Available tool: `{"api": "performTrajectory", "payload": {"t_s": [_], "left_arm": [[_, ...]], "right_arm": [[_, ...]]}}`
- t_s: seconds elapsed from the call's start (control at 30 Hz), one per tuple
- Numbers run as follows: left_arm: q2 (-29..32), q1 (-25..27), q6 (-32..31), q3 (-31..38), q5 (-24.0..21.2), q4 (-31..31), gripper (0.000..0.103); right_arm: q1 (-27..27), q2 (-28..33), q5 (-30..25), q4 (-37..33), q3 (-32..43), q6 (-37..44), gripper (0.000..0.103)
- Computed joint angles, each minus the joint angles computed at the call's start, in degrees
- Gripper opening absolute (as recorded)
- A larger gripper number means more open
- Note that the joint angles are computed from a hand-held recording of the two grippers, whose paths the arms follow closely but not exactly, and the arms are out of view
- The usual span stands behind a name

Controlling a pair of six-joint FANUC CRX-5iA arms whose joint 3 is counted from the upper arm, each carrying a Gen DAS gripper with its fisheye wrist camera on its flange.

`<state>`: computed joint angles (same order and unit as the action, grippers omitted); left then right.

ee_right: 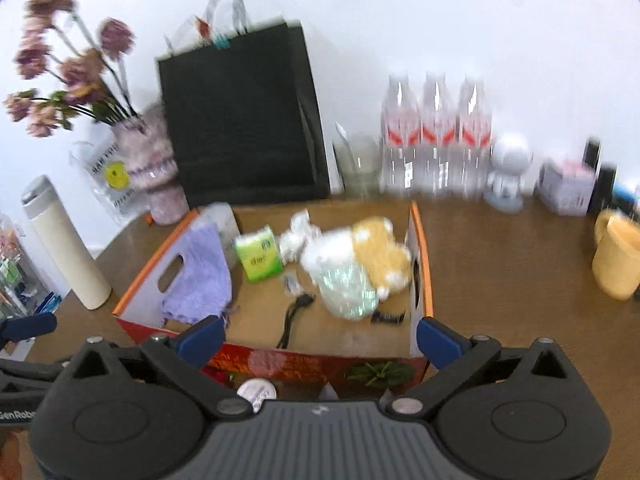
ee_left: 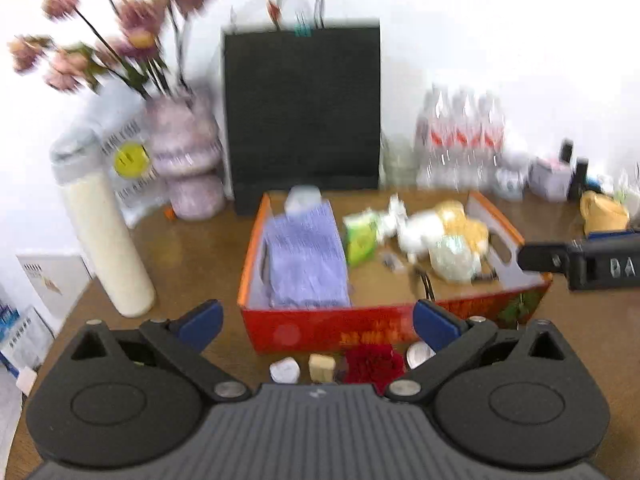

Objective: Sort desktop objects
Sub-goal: 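Withdraw both tools from the box back to the table, then grasp the red rose with the left tool while the right grasps a white round lid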

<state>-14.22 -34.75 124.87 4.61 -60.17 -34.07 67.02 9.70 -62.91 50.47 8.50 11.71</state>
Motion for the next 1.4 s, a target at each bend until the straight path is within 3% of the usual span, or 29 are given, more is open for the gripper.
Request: {"api": "performTrajectory", "payload": {"t_s": [0.07, 0.1, 0.17, 0.27, 0.37, 0.5, 0.6, 0.8, 0.9, 1.03, 1.27, 1.4], "left_arm": [[-1.92, -6.62, 10.57, -2.17, -1.40, -10.56, 0.103], [-3.04, -7.92, 12.21, -3.62, -0.88, -12.09, 0.103], [-5.13, -9.76, 13.70, -6.27, -0.31, -13.12, 0.103], [-7.35, -13.27, 17.03, -9.03, -2.92, -14.95, 0.103], [-10.43, -16.16, 20.38, -13.09, -4.52, -15.06, 0.103], [-12.21, -18.43, 20.59, -15.92, -7.62, -13.46, 0.103], [-14.72, -20.00, 20.24, -18.19, -7.25, -12.30, 0.103], [-16.12, -16.19, 20.27, -19.33, -5.65, -8.37, 0.103], [-14.38, -14.52, 19.37, -18.46, -4.98, -9.01, 0.103], [-15.30, -8.27, 16.07, -20.30, 0.81, -4.74, 0.101], [-16.50, 0.15, 8.48, -22.90, 8.44, 2.56, 0.095], [-14.20, 1.20, 7.88, -21.56, 10.76, 1.32, 0.092]], "right_arm": [[1.90, -2.17, 1.47, 6.31, -5.73, -5.56, 0.103], [2.71, -3.19, 2.16, 8.13, -8.09, -7.71, 0.103], [4.45, -5.08, 3.51, 11.17, -12.74, -11.20, 0.103], [7.56, -6.23, 1.83, 15.01, -17.59, -14.88, 0.103], [10.64, -7.17, -0.52, 14.40, -20.49, -18.41, 0.103], [14.55, -9.15, -1.28, 12.24, -24.41, -20.99, 0.103], [17.08, -10.68, -1.41, 9.91, -26.93, -22.83, 0.103], [20.04, -12.84, 0.58, 10.80, -30.91, -25.45, 0.101], [19.02, -10.95, -0.98, 12.26, -29.21, -22.80, 0.097], [14.67, -10.30, 4.70, 11.93, -28.07, -22.13, 0.087], [6.55, -2.73, 13.31, 5.74, -18.55, -5.55, 0.082], [2.88, 1.53, 16.13, 5.34, -14.35, -2.78, 0.059]]}}
